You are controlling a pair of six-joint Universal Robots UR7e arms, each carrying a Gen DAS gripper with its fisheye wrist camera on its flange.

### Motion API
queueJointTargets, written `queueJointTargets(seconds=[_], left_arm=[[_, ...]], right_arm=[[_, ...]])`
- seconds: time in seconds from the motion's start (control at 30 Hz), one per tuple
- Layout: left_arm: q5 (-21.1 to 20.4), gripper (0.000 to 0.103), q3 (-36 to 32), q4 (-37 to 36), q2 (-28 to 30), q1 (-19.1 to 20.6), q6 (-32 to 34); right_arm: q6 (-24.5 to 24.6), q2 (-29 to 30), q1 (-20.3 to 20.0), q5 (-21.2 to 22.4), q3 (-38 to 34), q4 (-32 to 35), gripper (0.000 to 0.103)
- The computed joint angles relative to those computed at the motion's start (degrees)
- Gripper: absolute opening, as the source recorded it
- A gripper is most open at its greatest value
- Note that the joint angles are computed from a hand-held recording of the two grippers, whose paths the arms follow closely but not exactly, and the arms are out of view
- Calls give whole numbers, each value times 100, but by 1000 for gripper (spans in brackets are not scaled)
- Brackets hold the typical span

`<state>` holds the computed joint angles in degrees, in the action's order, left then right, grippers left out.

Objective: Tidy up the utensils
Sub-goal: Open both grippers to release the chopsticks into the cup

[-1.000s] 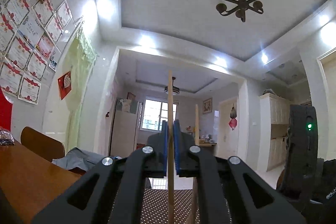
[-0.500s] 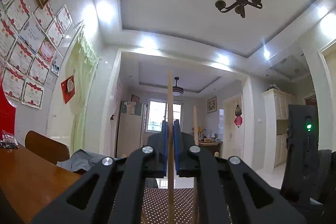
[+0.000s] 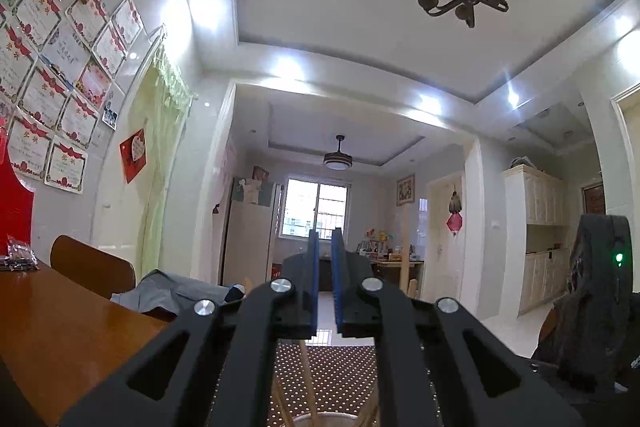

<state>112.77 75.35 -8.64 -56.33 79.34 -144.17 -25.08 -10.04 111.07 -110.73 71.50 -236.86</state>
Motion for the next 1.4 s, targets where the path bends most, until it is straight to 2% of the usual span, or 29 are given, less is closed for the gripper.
queueJointTargets(seconds=[0.03,0.13,0.23,0.33,0.43,0.5,0.67,0.83,1.2,1.4], left_arm=[[-28,7,-35,96,-6,-4,-1],[-103,23,-65,236,-24,-20,-2],[-113,24,-56,383,-83,-34,51],[-106,35,42,373,-177,-46,156],[-121,40,59,508,-259,-65,222],[-158,50,87,549,-312,-78,233],[-217,57,170,777,-486,-120,451],[-383,60,307,949,-701,-161,582],[-1003,63,539,1691,-1134,-281,812],[-1668,64,518,2579,-1164,-413,1422]], right_arm=[[23,-6,5,-27,19,3,7],[92,-41,10,-88,99,17,7],[104,-38,57,-173,130,47,7],[97,-28,105,-254,157,21,7],[176,-56,168,-418,215,58,7],[253,-80,205,-516,260,87,8],[281,-96,346,-893,316,65,10],[255,-108,490,-1192,373,-109,42],[156,-248,800,-1675,872,-513,48],[197,-342,911,-2119,1248,-374,53]])
